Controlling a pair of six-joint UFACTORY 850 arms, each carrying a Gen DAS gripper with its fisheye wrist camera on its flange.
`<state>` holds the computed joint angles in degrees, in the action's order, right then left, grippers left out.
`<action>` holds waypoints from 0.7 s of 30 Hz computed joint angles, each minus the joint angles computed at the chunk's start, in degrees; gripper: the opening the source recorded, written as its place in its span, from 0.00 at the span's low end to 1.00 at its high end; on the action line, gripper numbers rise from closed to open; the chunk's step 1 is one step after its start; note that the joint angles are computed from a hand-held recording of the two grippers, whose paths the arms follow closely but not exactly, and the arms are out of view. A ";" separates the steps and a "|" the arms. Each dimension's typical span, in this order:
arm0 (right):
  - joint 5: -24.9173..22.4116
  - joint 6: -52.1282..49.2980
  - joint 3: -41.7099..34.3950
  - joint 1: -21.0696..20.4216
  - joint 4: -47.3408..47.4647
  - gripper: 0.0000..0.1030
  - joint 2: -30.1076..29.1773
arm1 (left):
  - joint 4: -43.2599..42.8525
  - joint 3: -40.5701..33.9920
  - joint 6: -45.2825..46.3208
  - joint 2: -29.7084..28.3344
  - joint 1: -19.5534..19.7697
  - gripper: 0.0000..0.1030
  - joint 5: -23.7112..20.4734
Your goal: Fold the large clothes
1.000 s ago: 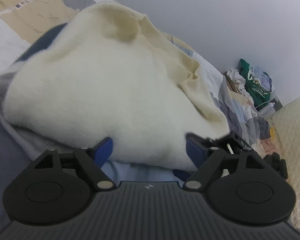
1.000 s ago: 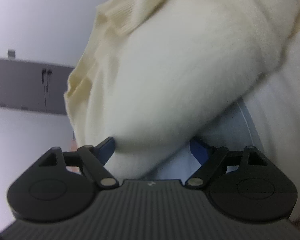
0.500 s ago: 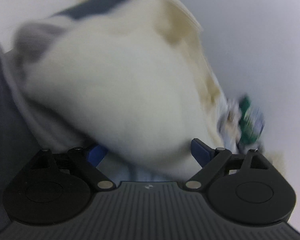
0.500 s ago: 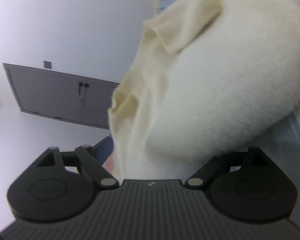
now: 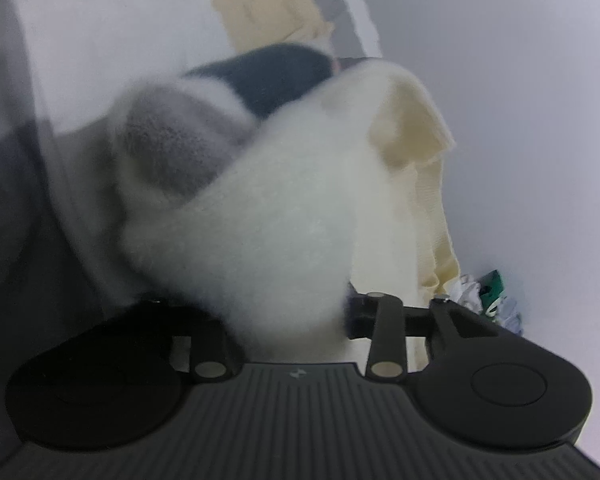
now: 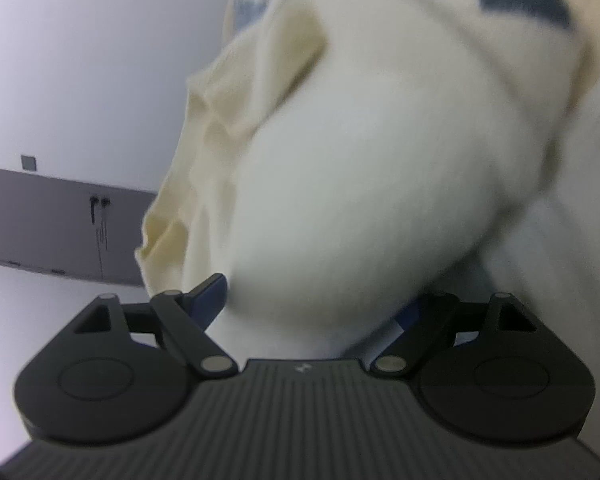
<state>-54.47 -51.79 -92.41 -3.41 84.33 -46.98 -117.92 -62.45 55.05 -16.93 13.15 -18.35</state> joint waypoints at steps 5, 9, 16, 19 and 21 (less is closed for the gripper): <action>7.89 -4.10 2.39 0.38 4.83 0.73 1.81 | -4.16 0.65 5.16 1.33 -1.00 0.35 2.17; 9.67 -6.15 2.92 0.19 6.99 0.60 1.99 | -9.13 1.63 11.63 2.51 -1.54 0.33 2.88; 8.31 -17.93 6.53 -0.74 11.02 0.33 5.45 | -7.29 5.74 12.60 7.64 -1.46 0.31 1.65; 8.55 -22.07 8.40 -0.74 12.96 0.32 7.51 | -4.99 7.00 10.57 10.32 -1.85 0.31 2.14; 8.06 -24.81 9.82 -1.28 13.05 0.32 9.31 | -5.49 8.26 11.71 12.83 -2.41 0.31 2.92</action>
